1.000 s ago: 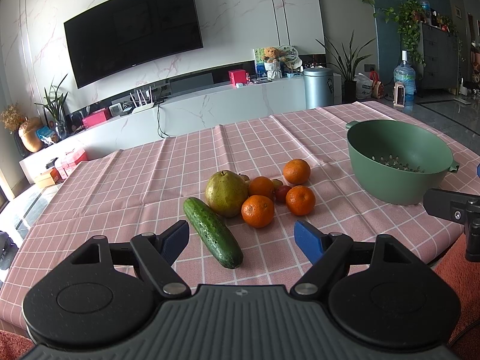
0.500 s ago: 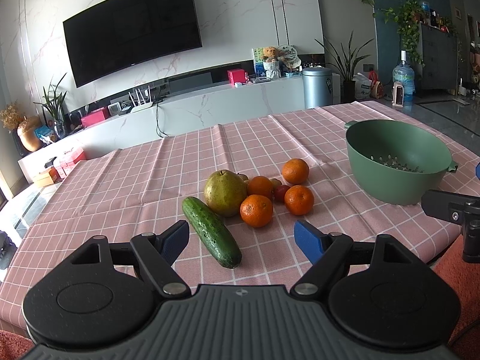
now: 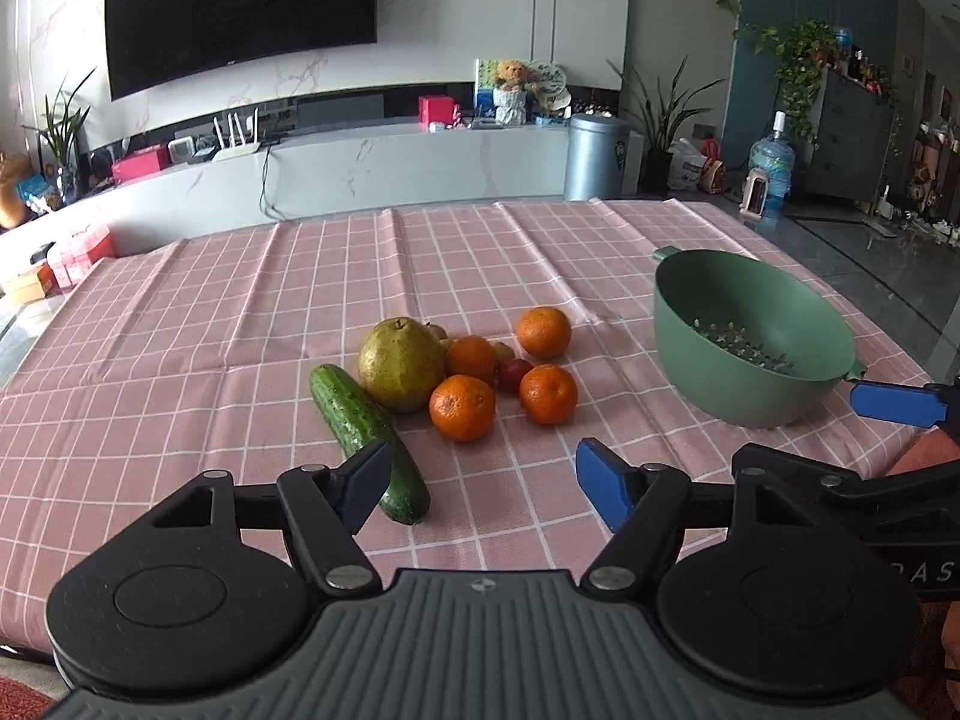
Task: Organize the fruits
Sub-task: 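Reach the right gripper to the yellow-green pear and grasp it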
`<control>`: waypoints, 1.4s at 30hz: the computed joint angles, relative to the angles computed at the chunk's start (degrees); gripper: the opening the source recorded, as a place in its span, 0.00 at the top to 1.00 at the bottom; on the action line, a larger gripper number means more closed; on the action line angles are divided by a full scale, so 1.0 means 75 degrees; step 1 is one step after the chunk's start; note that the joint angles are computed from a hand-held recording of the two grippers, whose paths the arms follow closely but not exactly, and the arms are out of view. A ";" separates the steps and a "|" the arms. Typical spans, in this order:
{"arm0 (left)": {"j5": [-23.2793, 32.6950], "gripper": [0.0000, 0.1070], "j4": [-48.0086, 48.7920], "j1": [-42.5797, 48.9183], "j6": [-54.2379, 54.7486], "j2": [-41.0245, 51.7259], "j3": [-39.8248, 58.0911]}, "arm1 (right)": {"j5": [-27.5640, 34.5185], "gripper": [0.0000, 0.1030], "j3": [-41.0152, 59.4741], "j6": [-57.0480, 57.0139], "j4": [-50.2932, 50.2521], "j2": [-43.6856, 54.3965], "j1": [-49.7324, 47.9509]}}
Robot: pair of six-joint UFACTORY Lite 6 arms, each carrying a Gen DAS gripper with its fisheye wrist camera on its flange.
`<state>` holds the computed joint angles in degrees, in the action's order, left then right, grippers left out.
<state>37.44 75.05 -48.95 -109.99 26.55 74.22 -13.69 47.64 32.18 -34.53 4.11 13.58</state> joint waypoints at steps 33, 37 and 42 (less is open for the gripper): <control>-0.1542 0.47 -0.5818 0.3361 0.5787 0.3206 0.3795 | -0.0719 0.58 0.8999 1.0649 -1.0863 0.6977 0.0731; -0.1797 0.45 -0.6221 0.3532 0.6044 0.3181 0.3617 | -0.0965 0.57 1.0012 1.1338 -1.1544 0.7626 0.0804; -0.1952 0.50 -0.5416 0.3484 0.5444 0.2602 0.2864 | -0.1418 0.57 1.1533 1.2498 -1.2668 0.8547 0.0968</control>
<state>22.80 34.43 -22.82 -69.16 46.07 95.70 -24.33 134.13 125.91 -129.54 68.21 20.84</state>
